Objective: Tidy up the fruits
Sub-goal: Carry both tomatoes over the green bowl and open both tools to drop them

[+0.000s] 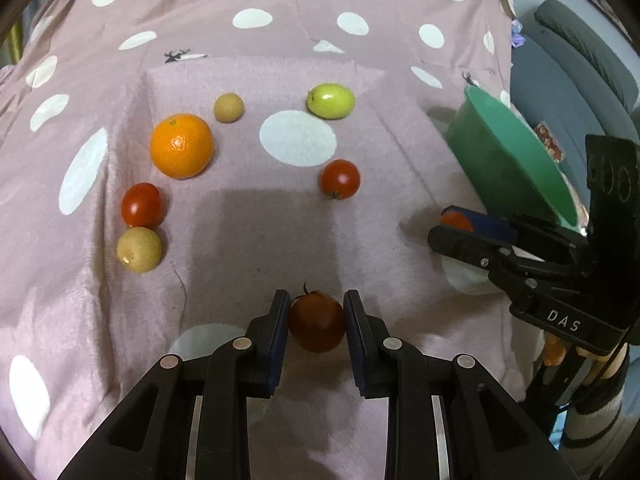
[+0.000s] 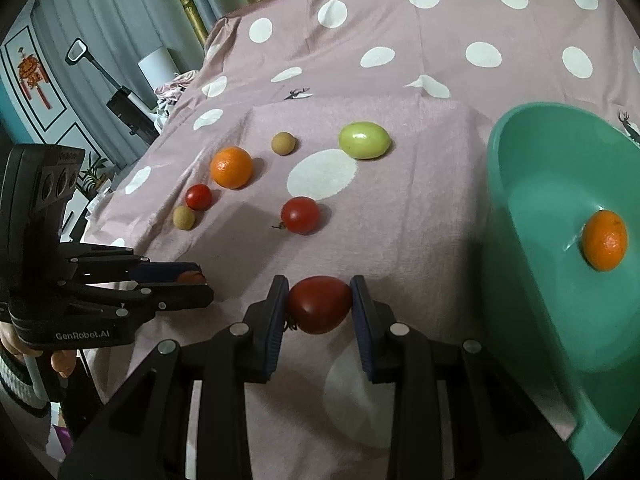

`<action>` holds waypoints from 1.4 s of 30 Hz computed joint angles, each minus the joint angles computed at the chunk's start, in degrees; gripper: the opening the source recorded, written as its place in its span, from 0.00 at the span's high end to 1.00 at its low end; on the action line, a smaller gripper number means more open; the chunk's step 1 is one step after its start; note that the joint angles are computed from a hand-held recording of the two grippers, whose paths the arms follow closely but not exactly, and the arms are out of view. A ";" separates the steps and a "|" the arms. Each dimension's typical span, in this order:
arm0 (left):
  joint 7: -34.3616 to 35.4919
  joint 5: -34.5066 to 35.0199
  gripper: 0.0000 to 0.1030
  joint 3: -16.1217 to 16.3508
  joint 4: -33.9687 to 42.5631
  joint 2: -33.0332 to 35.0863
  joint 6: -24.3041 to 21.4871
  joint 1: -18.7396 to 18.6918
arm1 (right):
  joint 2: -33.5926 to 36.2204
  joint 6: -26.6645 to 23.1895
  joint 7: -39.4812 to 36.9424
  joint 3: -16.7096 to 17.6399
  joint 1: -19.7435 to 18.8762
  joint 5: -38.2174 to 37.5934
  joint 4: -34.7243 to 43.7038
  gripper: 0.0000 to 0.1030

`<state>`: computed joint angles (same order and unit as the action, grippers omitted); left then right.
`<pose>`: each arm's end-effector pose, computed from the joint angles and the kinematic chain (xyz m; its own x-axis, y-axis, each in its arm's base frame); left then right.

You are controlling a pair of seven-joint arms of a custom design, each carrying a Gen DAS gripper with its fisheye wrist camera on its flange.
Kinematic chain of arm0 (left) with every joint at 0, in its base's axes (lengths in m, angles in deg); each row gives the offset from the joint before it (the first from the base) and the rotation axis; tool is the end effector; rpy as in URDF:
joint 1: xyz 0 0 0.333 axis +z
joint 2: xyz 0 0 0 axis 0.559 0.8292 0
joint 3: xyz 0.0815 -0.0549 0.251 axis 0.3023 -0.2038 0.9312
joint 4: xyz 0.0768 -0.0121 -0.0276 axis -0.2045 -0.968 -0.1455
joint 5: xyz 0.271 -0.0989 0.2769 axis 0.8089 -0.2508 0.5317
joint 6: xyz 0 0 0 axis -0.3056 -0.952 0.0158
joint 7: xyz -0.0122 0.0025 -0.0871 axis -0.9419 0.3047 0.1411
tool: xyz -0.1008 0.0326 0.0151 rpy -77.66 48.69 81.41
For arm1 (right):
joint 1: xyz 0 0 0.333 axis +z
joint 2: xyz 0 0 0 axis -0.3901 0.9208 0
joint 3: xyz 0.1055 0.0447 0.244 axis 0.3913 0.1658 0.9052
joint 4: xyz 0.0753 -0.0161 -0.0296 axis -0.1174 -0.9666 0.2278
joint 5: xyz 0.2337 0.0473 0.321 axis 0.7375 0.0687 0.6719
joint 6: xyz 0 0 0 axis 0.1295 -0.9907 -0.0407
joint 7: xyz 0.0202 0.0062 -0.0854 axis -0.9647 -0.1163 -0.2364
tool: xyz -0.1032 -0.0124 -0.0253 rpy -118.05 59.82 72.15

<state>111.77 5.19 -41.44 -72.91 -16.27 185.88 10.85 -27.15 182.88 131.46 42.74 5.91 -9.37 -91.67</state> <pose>0.4735 -0.4056 0.4520 -0.3395 -0.8983 0.2788 -0.8819 0.2010 -0.4264 0.4680 0.3744 0.4921 0.3297 -0.8766 -0.3505 -0.8316 -0.0939 -0.5474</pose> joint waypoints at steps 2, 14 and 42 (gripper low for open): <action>-0.76 0.62 0.73 0.00 -0.57 -0.92 0.24 -0.17 | -0.69 0.24 -0.11 0.11 0.16 0.14 -0.33 0.69; -3.82 3.30 0.73 -0.29 -2.03 -4.90 0.86 -0.88 | -7.77 2.68 2.97 0.35 0.49 -3.03 -4.96 0.69; -6.84 11.79 0.73 -1.37 8.31 -0.59 -1.42 -3.91 | -20.18 7.89 10.56 0.28 -2.16 -8.13 -15.35 0.69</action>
<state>104.93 16.98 -42.81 -64.61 -16.86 184.46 6.94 -47.33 190.77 142.02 43.02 3.75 -17.50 -107.01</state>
